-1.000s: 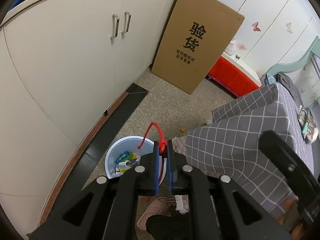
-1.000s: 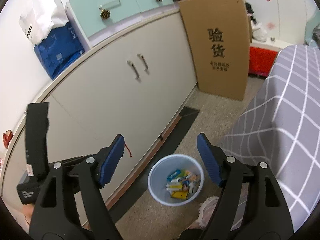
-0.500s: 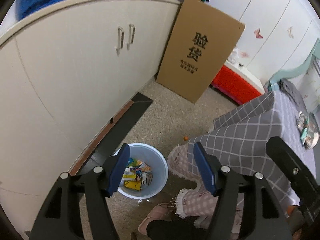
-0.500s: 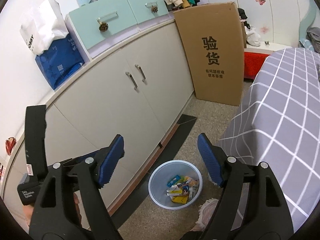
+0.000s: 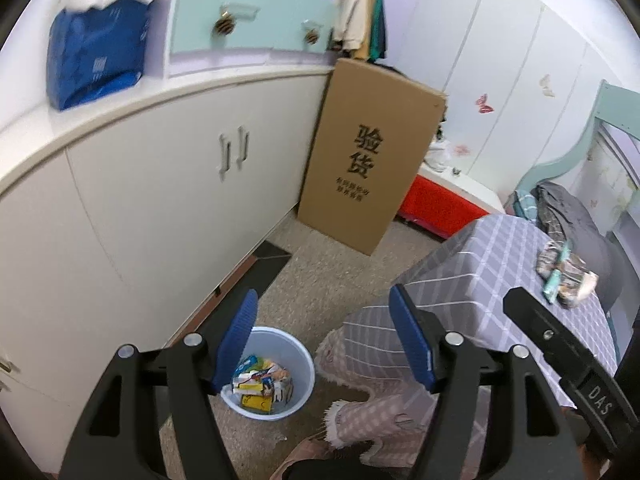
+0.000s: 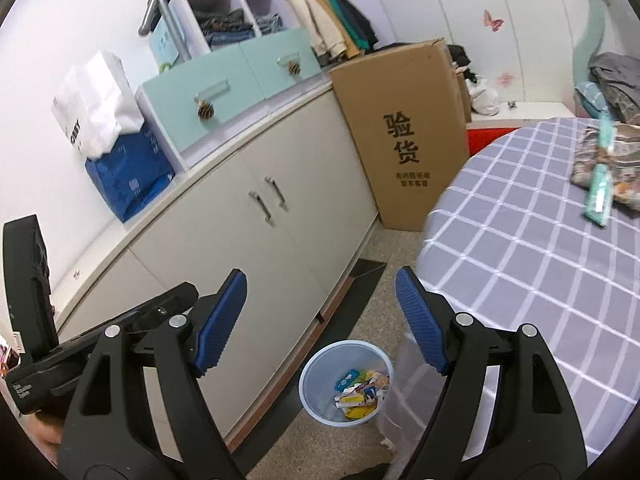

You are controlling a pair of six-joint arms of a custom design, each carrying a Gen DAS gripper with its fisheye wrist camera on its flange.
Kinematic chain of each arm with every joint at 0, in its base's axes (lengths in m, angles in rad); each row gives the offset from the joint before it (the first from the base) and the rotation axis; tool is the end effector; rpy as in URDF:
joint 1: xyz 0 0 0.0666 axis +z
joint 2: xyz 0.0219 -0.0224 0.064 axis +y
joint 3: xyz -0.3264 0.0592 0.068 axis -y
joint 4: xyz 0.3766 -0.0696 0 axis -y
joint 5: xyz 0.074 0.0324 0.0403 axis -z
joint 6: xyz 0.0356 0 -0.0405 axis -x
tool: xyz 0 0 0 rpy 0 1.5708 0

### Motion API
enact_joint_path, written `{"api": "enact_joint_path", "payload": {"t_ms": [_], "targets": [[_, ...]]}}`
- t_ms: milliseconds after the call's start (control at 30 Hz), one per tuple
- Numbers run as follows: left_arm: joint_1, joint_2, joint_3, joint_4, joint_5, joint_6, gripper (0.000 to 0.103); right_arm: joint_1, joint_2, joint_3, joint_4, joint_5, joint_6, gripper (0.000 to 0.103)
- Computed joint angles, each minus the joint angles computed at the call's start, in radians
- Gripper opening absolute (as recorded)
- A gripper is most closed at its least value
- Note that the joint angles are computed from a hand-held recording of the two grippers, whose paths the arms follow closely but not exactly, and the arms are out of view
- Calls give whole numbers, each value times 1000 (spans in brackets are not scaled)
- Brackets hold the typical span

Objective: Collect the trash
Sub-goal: 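Move both tools back toward the bundle and teal tube on the table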

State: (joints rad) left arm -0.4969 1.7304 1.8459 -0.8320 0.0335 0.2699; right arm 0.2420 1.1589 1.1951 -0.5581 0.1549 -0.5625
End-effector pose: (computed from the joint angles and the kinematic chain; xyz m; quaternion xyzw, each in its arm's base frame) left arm 0.5245 -0.2862 0.4133 0.1100 0.9034 -0.1691 0.3784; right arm 0.4135 0.0960 0.4160 0.1760 0.8458 0.1338 0.4856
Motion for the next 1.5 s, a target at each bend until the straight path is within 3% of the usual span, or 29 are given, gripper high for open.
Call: {"api": "enact_joint_path", "payload": {"t_ms": [233,500,767,1233,1500], "targets": [[-94,-29,8,-1,-24,-27,68,-80,-177,-114,-31,9,-17,78],[-238,0,66,-11,-57,-71,69,-238,-397,-258,-101,-14,-36,78],[-359,86,190,-64,-109,-91,73,-471,-582,-371,-176,-141,-28,81],[-481,233,403,-182,-178,-124,74,-764,-702,-451,-234,-321,34,86],[-514,304,500,-237,-203,-126,75,-849,-679,-466,-237,-446,17,87]]}}
